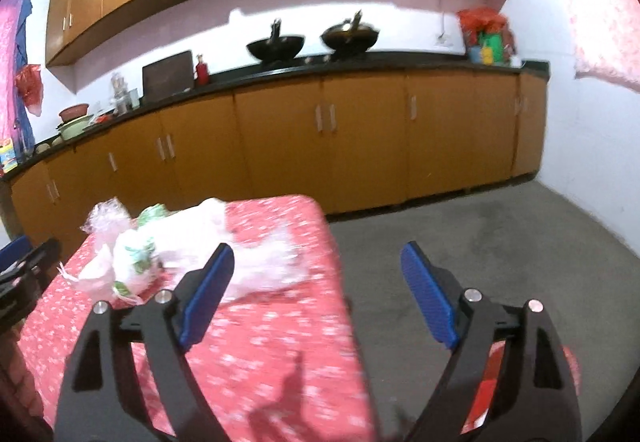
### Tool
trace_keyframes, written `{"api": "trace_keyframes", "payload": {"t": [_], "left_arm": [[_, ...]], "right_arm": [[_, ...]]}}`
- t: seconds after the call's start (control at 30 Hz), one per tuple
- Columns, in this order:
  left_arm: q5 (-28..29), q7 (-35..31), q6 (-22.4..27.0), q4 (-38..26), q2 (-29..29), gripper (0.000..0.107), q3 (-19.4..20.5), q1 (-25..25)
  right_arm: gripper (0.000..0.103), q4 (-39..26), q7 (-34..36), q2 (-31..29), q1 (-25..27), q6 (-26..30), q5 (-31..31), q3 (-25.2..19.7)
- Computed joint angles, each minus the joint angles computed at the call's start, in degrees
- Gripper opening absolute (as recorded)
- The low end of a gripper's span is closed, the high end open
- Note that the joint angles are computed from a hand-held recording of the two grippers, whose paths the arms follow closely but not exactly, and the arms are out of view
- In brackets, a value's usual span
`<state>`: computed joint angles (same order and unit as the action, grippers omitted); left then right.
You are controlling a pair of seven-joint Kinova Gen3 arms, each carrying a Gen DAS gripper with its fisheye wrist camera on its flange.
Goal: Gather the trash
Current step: 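Move both open tools back over the table, then grasp the bubble wrap with the right tool while the left tool grasps crumpled white paper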
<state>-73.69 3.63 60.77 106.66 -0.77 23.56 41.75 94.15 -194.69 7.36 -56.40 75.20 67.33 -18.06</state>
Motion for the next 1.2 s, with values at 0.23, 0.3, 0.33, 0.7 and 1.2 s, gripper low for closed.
{"api": "trace_keyframes", "payload": {"t": [0.23, 0.3, 0.33, 0.7, 1.2], "left_arm": [[5.94, -0.65, -6.78, 5.44, -4.53, 0.096, -2.88, -6.44], [7.66, -1.11, -9.33, 6.77, -6.03, 0.095, -3.16, -8.50], [7.65, -0.72, -9.91, 7.31, -6.26, 0.095, -2.84, -9.38], [3.88, 0.62, -14.01, 9.93, -7.18, 0.089, 0.55, -14.11], [8.93, -10.06, -24.61, 7.36, -6.06, 0.085, -0.79, -18.64]], "right_arm": [[0.084, -5.93, 4.66, 6.28, 2.15, -5.31, -4.15, 4.48], [0.084, -7.81, 6.65, 7.91, 2.28, -5.81, -5.20, 5.80], [0.084, -9.17, 8.27, 8.94, 2.40, -5.49, -6.04, 6.55], [0.066, -13.73, 18.97, 11.92, 6.70, -14.32, -17.05, 11.63], [0.019, -3.77, 10.89, 4.94, 3.47, -21.45, -10.78, 8.49]]}}
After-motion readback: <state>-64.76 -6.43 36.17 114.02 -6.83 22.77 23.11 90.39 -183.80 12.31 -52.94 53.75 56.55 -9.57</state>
